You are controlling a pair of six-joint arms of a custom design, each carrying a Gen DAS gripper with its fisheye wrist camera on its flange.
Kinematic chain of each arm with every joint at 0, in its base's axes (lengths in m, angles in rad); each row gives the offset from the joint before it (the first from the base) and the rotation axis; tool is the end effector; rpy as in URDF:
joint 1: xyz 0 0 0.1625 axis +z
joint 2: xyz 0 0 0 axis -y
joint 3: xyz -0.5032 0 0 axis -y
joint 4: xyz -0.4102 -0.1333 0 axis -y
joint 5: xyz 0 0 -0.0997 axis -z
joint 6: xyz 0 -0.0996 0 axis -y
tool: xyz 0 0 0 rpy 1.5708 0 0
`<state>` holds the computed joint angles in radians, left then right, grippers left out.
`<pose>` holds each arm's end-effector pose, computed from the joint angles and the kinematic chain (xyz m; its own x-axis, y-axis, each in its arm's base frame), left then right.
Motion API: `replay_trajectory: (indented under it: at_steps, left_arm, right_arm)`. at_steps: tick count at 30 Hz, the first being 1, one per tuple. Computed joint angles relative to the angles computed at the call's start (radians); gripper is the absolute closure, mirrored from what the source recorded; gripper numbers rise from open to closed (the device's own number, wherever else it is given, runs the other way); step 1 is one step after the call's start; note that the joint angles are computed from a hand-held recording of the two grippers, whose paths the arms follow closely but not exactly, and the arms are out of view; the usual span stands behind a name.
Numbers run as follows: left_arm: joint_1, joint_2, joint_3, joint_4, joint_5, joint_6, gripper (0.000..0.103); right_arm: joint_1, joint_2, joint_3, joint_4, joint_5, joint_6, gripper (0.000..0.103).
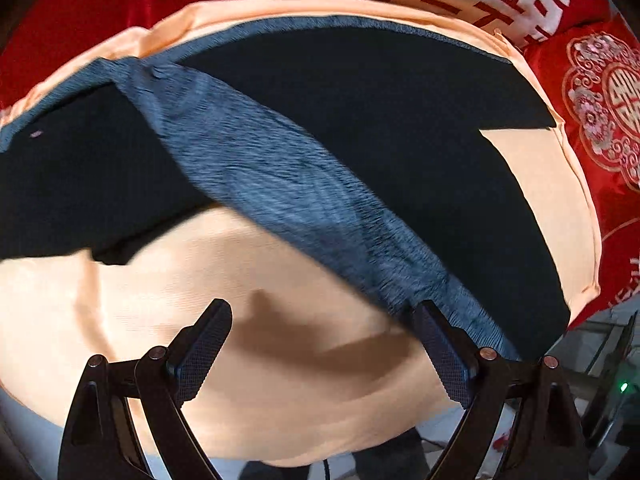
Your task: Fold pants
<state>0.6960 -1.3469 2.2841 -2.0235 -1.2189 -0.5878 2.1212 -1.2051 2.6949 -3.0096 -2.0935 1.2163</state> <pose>-0.1989 -0.3846 0.1934 -0.7749 0.3705 -0.5121 0.2997 0.9287 0.2184 0.2325 -0.2191 0.1323 -0.7416 0.6334 0.2209 0.4988 0.7408 -0.4499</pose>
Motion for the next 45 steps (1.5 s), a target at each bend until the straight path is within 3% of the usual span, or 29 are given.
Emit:
replay_trajectory:
  at_steps: [5, 11, 12, 13, 14, 16, 17, 18, 20, 25, 29, 33, 38, 41, 45]
  left_arm:
    - [-0.010, 0.052, 0.005, -0.039, -0.027, -0.024, 0.010]
    - [-0.024, 0.086, 0.021, -0.080, -0.042, -0.061, 0.010]
    - [-0.028, 0.086, 0.024, -0.089, -0.046, -0.063, 0.010]
    - [-0.031, 0.085, 0.026, -0.094, -0.046, -0.069, 0.014]
    - [-0.034, 0.083, 0.029, -0.100, -0.046, -0.076, 0.021]
    - [-0.046, 0.087, 0.022, -0.084, -0.035, -0.080, 0.055]
    - [-0.043, 0.086, 0.018, -0.088, -0.048, -0.070, 0.068]
    - [-0.032, 0.088, 0.003, -0.080, -0.079, -0.069, 0.079]
    - [-0.027, 0.085, -0.013, -0.077, -0.095, -0.074, 0.087]
    - [-0.036, 0.079, -0.081, -0.080, -0.106, -0.061, 0.087]
    - [-0.024, 0.126, -0.156, -0.108, -0.094, -0.022, 0.087]
    - [0.001, 0.212, -0.262, -0.153, -0.036, 0.049, 0.087]
    - [0.009, 0.300, -0.356, -0.199, 0.127, 0.134, 0.087]
    - [0.018, 0.320, -0.384, -0.154, 0.189, 0.141, 0.087]
    - [0.024, 0.327, -0.370, -0.107, 0.238, 0.115, 0.086]
  right_arm:
    - [-0.045, 0.026, 0.093, -0.298, 0.086, -0.109, 0.045]
    - [-0.103, 0.090, 0.136, -0.463, 0.170, -0.208, 0.056]
    - [-0.105, 0.103, 0.132, -0.470, 0.178, -0.198, 0.065]
    - [-0.115, 0.119, 0.128, -0.481, 0.193, -0.185, 0.084]
    - [-0.126, 0.094, 0.134, -0.469, 0.210, -0.170, 0.097]
    - [-0.117, 0.041, 0.130, -0.437, 0.216, -0.140, 0.100]
    - [-0.097, 0.016, 0.119, -0.410, 0.212, -0.129, 0.100]
    - [-0.087, -0.015, 0.105, -0.375, 0.208, -0.134, 0.100]
    - [-0.064, -0.102, 0.058, -0.279, 0.202, -0.159, 0.100]
    - [-0.074, -0.260, -0.073, -0.093, 0.162, -0.298, 0.100]
    - [-0.145, -0.334, -0.194, 0.010, 0.153, -0.463, 0.100]
    - [-0.236, -0.350, -0.318, 0.081, 0.149, -0.621, 0.100]
    - [-0.379, -0.284, -0.480, 0.163, 0.140, -0.743, 0.100]
    - [-0.415, -0.218, -0.565, 0.224, 0.089, -0.806, 0.100]
    - [-0.464, -0.157, -0.628, 0.247, 0.086, -0.871, 0.098]
